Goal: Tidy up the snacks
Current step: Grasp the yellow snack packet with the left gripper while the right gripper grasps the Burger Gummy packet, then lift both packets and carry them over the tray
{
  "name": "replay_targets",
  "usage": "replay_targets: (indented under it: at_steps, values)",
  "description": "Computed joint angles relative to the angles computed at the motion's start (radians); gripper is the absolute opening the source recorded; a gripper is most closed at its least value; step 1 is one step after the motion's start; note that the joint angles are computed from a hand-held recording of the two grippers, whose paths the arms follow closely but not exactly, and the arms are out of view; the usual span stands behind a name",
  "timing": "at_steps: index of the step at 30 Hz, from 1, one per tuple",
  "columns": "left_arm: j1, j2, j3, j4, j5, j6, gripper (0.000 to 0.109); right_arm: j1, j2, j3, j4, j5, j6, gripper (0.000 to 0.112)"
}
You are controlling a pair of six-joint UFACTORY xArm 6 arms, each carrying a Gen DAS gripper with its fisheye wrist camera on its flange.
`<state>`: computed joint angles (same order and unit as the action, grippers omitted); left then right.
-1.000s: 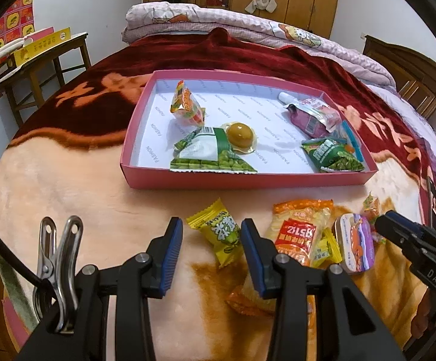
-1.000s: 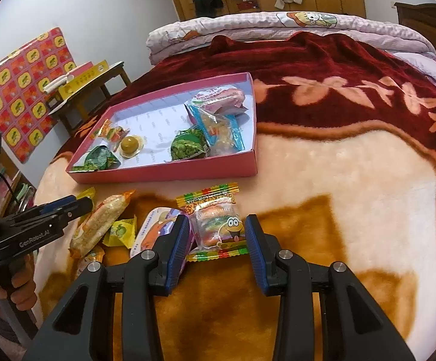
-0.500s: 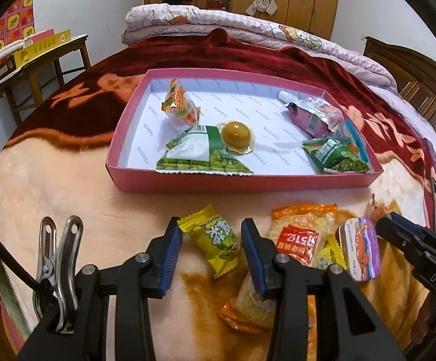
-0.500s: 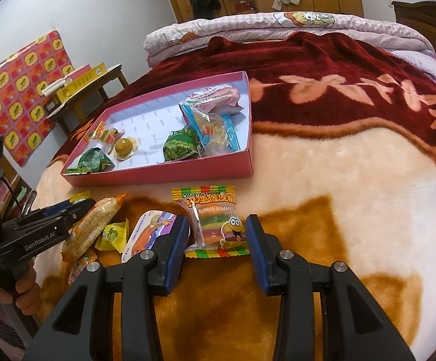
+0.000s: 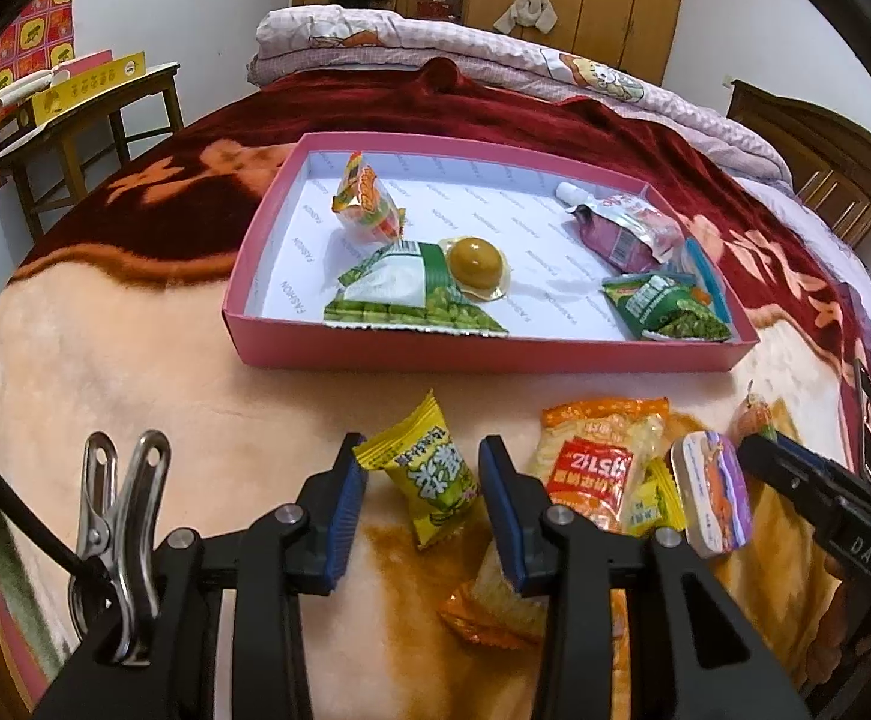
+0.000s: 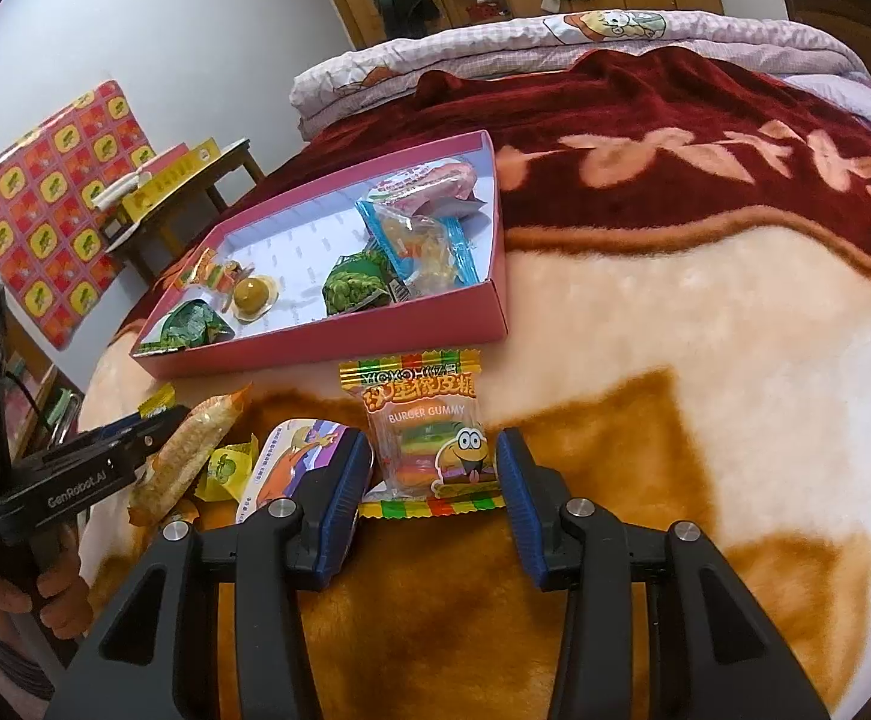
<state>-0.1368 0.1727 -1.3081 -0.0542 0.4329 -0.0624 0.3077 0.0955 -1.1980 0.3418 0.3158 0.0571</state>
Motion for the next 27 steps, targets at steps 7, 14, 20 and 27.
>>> replay_targets:
  at_steps: [7,14,20,27]
  values:
    - [-0.004,-0.024,0.029,-0.057,-0.016,0.075,0.026,0.002,-0.003,0.008,-0.009,-0.009,0.007,0.044]
    - [-0.002,-0.055,0.063,-0.067,-0.041,0.101,0.025,0.001,-0.011,0.018,-0.055,-0.023,0.045,0.034]
    - [0.012,-0.076,0.067,-0.138,-0.048,0.143,0.025,0.004,-0.022,0.027,-0.107,-0.046,0.076,0.034]
    - [0.025,-0.094,0.06,-0.197,-0.043,0.172,0.025,0.01,-0.037,0.029,-0.098,-0.06,0.062,0.034]
